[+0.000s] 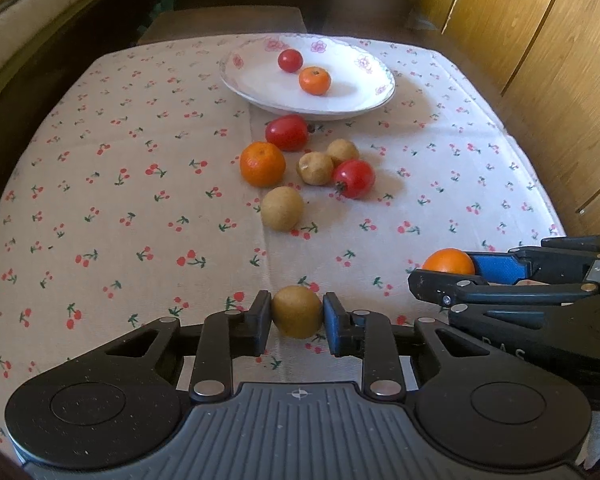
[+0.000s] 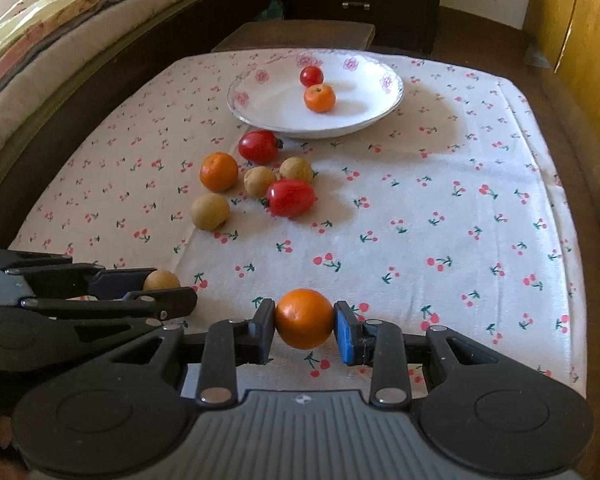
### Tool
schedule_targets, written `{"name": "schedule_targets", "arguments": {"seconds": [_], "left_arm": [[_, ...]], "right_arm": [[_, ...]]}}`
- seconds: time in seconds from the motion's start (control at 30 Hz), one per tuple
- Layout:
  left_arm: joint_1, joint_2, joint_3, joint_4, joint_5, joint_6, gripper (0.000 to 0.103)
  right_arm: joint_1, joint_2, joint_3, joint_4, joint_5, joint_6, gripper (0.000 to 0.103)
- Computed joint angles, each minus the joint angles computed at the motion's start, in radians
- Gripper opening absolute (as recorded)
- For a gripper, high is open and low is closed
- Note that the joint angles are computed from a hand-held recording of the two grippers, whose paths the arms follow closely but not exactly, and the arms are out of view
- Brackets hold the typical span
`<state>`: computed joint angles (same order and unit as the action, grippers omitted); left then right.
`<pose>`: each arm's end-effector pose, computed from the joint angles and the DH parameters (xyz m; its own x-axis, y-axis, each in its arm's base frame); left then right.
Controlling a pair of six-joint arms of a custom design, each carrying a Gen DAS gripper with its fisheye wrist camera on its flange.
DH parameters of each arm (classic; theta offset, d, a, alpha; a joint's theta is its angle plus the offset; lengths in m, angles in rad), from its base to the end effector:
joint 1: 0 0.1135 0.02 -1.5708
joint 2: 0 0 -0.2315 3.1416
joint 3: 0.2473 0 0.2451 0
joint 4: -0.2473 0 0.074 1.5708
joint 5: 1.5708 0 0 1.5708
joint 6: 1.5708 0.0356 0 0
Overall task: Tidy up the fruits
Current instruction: 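Carry the kiwi and orange over the white bowl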
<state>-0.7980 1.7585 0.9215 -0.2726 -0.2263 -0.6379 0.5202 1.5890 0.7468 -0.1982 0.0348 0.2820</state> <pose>0.2258 -0.2201 0.1073 -0.8762 0.0674 -0.4772 0.1322 0.9858 -0.1036 0.2459 0.1394 0.1131 -0.8529 -0.1681 -0.4942 -0.2542 0.9607 0.1119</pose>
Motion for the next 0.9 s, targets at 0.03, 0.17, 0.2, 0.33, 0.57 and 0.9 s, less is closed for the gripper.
{"name": "schedule_targets", "arguments": {"seconds": [0.03, 0.17, 0.2, 0.33, 0.57, 0.9], "left_arm": [[-0.005, -0.007, 0.003, -0.003, -0.006, -0.001, 0.035], [-0.014, -0.021, 0.029, -0.018, -0.020, 0.000, 0.035], [-0.011, -0.020, 0.040, -0.023, -0.022, 0.001, 0.035], [0.010, -0.019, 0.079, -0.036, -0.032, 0.014, 0.035], [0.067, 0.021, 0.167, -0.033, -0.029, 0.064, 0.034], [0.159, 0.160, 0.325, -0.022, 0.018, 0.111, 0.033]], "right_arm": [[-0.002, -0.015, -0.004, -0.003, 0.000, 0.000, 0.033], [-0.015, -0.061, 0.006, -0.022, 0.003, -0.004, 0.033], [-0.020, -0.065, 0.014, -0.025, 0.003, -0.005, 0.033], [-0.040, -0.053, 0.066, -0.037, 0.001, -0.011, 0.033], [-0.077, 0.022, 0.169, -0.035, -0.008, -0.008, 0.033], [-0.134, 0.205, 0.365, -0.040, -0.038, -0.042, 0.033]]}}
